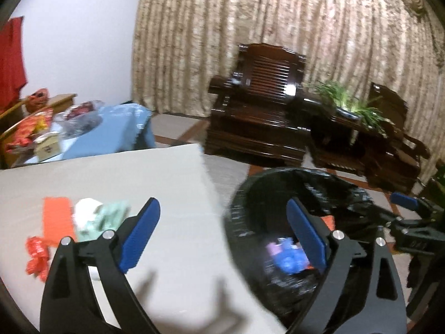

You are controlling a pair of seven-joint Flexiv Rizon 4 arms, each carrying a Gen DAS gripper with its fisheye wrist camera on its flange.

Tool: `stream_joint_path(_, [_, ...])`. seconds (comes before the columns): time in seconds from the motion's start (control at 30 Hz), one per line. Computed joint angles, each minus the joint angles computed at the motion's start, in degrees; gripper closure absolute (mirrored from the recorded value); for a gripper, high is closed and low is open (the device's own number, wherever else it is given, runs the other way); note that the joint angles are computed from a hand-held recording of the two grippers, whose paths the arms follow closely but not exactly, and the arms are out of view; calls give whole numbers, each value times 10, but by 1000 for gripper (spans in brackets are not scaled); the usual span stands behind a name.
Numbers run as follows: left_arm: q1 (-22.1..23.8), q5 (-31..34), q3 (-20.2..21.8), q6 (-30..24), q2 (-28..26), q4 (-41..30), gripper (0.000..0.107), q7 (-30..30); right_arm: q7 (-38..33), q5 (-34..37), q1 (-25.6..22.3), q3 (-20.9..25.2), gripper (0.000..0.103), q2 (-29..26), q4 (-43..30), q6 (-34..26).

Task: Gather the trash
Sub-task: 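Move both open tools back over the remaining trash on the table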

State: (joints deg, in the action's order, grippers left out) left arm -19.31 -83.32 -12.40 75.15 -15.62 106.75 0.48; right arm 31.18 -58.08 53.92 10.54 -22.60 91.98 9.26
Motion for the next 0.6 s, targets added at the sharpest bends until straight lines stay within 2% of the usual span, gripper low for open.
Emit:
stream_joint_path(0.3, [43,13,24,38,-9,-7,17,-29,-83,-36,5,-42,6,-77,-100,80])
stream_joint_path(0.6, [97,37,27,75,-29,-20,17,-49,-177,-19,25,-105,6,-177,-237,153])
